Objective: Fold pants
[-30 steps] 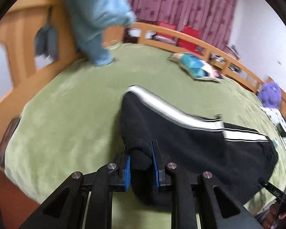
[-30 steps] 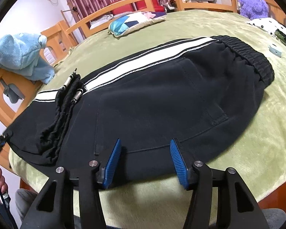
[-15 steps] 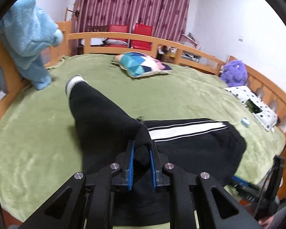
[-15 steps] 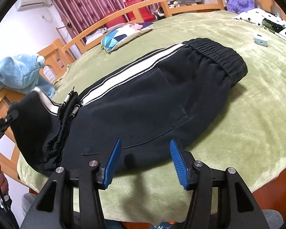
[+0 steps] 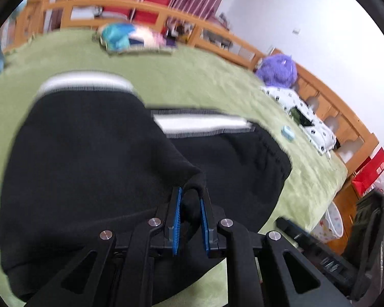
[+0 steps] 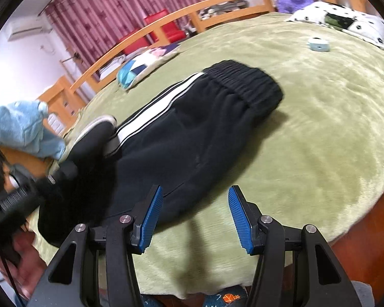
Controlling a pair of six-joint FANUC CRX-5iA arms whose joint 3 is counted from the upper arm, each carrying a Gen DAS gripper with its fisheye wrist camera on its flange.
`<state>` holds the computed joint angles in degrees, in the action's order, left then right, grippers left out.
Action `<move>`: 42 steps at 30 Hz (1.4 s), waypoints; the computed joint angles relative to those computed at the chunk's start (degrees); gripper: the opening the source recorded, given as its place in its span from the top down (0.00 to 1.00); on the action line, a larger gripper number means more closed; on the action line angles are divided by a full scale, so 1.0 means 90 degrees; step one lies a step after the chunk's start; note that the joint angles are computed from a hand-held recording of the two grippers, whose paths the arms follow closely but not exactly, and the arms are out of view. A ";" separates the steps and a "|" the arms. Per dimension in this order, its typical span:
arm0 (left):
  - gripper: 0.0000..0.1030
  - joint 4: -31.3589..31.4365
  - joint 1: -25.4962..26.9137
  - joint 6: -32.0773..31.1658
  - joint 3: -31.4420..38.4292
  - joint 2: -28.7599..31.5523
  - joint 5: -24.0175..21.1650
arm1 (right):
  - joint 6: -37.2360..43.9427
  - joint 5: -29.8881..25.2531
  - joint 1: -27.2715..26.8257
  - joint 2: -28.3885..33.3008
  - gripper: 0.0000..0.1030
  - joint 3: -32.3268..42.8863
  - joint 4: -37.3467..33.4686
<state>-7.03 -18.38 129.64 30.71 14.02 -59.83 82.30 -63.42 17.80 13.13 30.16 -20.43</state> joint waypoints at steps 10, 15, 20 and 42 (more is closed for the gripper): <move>0.73 0.1137 0.0474 -0.0915 -0.1024 -0.0846 0.0515 | 0.0218 -0.0335 -0.0033 0.0268 0.47 0.0386 -0.0348; 0.71 0.0596 0.0513 -0.0826 -0.1034 -0.1220 0.0260 | 0.0436 -0.0687 0.0156 0.0543 0.47 0.1008 -0.0567; 0.71 -0.0564 0.0547 -0.0274 -0.0864 -0.1450 -0.0376 | 0.0595 -0.1276 0.0391 0.1116 0.44 0.2149 -0.1008; 0.71 0.0669 0.1798 -0.0353 -0.2682 -0.2380 0.0679 | 0.0682 -0.1782 0.0854 0.2624 0.84 0.5048 0.0196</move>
